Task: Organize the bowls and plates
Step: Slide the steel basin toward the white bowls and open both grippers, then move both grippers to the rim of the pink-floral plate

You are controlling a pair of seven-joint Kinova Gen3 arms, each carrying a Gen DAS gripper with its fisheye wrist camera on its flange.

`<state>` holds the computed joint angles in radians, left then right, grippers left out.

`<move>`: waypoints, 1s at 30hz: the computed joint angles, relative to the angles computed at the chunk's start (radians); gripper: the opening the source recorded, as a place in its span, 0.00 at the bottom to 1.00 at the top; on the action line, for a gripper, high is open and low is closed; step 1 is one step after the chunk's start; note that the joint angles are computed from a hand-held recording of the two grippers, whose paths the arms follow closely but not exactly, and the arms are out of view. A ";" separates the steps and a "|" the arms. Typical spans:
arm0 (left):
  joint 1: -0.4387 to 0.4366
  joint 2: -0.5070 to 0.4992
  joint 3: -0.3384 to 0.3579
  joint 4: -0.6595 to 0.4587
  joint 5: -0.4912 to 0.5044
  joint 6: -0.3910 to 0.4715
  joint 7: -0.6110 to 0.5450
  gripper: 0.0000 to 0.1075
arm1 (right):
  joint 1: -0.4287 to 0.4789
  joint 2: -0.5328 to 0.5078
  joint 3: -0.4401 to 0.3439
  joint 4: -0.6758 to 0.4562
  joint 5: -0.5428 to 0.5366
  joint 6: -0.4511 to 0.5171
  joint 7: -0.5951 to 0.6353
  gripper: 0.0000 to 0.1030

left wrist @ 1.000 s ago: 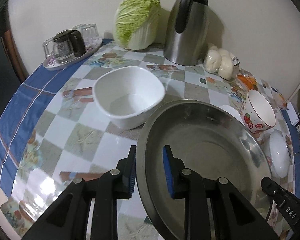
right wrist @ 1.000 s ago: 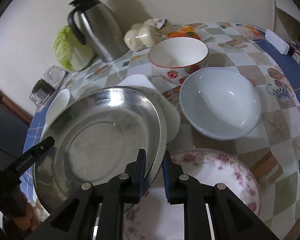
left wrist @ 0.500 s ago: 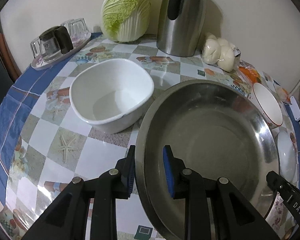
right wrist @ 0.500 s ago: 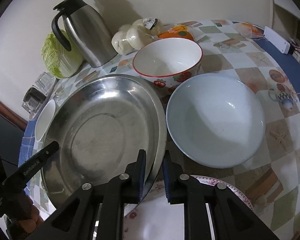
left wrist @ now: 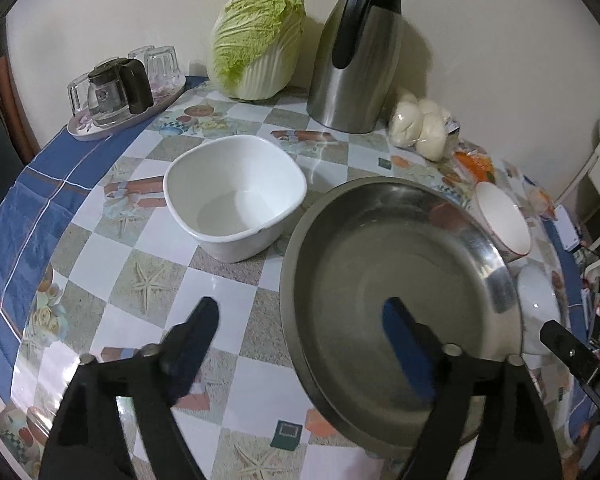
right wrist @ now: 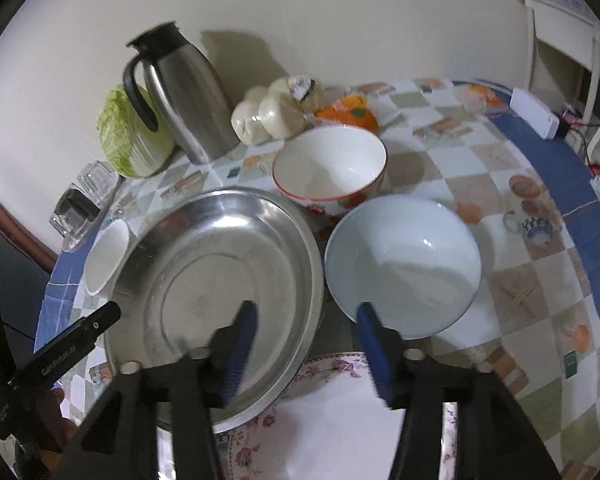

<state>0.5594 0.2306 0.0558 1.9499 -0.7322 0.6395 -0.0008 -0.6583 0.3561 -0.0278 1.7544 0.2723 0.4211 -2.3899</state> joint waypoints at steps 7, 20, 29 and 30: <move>0.025 -0.040 0.010 0.035 -0.052 0.006 0.093 0.89 | -0.057 -0.052 0.034 0.052 0.079 -0.029 -0.087 0.86; 0.097 -0.092 0.110 0.069 -0.222 0.165 0.293 0.93 | -0.059 -0.113 -0.078 0.108 0.371 0.041 -0.349 1.00; 0.282 -0.039 0.077 -0.011 -0.232 0.443 0.344 0.93 | -0.322 -0.213 0.117 0.220 0.657 0.073 -0.715 1.00; 0.285 -0.031 0.092 -0.016 -0.242 0.470 0.351 0.93 | -0.337 -0.223 0.128 0.234 0.684 0.068 -0.756 1.00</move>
